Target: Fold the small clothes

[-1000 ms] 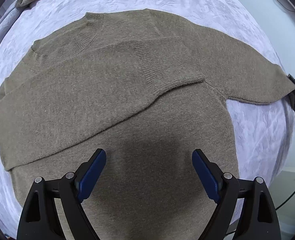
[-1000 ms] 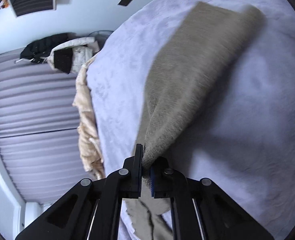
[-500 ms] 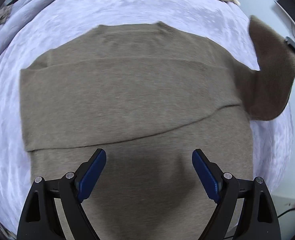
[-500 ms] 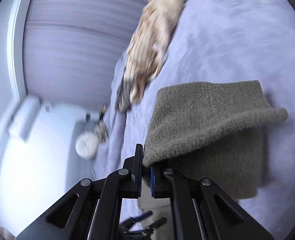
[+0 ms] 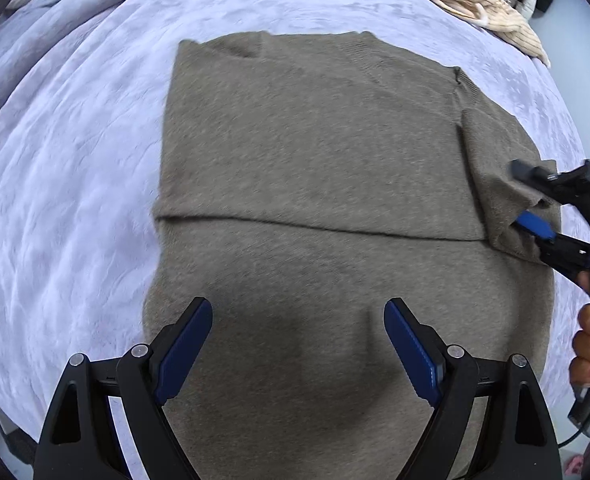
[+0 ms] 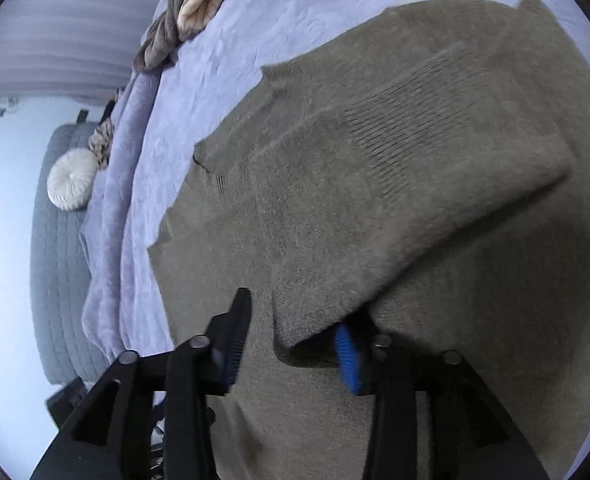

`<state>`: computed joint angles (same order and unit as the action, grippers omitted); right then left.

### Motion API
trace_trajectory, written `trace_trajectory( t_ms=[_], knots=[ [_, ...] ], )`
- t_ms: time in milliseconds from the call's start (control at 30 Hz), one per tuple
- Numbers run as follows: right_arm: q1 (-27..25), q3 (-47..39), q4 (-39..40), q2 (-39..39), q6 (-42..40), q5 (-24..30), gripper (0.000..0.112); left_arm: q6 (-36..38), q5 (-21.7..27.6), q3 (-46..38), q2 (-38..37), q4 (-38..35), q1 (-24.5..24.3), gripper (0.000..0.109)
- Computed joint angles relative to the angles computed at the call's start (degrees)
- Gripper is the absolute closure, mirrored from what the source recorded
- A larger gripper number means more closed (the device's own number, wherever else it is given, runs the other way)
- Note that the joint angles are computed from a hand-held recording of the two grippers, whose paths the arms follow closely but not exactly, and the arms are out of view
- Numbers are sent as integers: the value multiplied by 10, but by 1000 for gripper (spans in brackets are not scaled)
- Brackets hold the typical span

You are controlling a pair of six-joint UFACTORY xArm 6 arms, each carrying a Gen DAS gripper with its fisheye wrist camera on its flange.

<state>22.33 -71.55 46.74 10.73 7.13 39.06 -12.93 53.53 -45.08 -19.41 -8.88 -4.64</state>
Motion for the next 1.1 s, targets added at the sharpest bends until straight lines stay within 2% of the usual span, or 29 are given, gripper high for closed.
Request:
trace_trajectory(
  t_ms=[33, 100, 167, 233, 400, 467, 533, 600, 667, 733, 867, 1000, 1100],
  knots=[
    [-3, 30, -2, -24, 4, -18, 54, 3, 3, 7, -8, -4, 5, 20],
    [-11, 32, -22, -24, 35, -36, 57, 9, -2, 23, -20, -8, 14, 20],
    [-15, 2, -22, -2, 44, -29, 102, 21, 1, 35, -38, -11, 29, 20],
    [-4, -15, -39, 0, 28, -32, 103, 21, -4, 40, -43, -8, 36, 20],
    [70, -113, -163, 47, -52, 17, 103, 25, 5, 48, -58, -2, 58, 20],
    [95, -141, -198, 67, -76, 55, 103, 3, -4, 39, -43, 2, 43, 20],
    [115, -177, -233, 100, -84, 110, 99, 6, -5, 41, -47, -11, 51, 20],
    [123, -172, -262, 100, -70, 136, 90, 18, -4, 40, -49, -33, 60, 20],
    [118, -126, -235, 69, -75, 119, 71, 36, -6, 38, -51, -60, 69, 20],
    [99, -72, -181, 26, -82, 103, 59, 64, -12, 29, -41, -100, 74, 20],
    [54, 11, -115, -42, -53, 81, 58, 113, -15, -13, 22, -196, 70, 20],
    [-7, 141, -23, -138, -12, 29, 58, 118, -33, -61, 103, -247, 54, 20],
    [-58, 236, 69, -207, -1, -19, 56, 112, -46, -79, 134, -263, 46, 20]
  ],
)
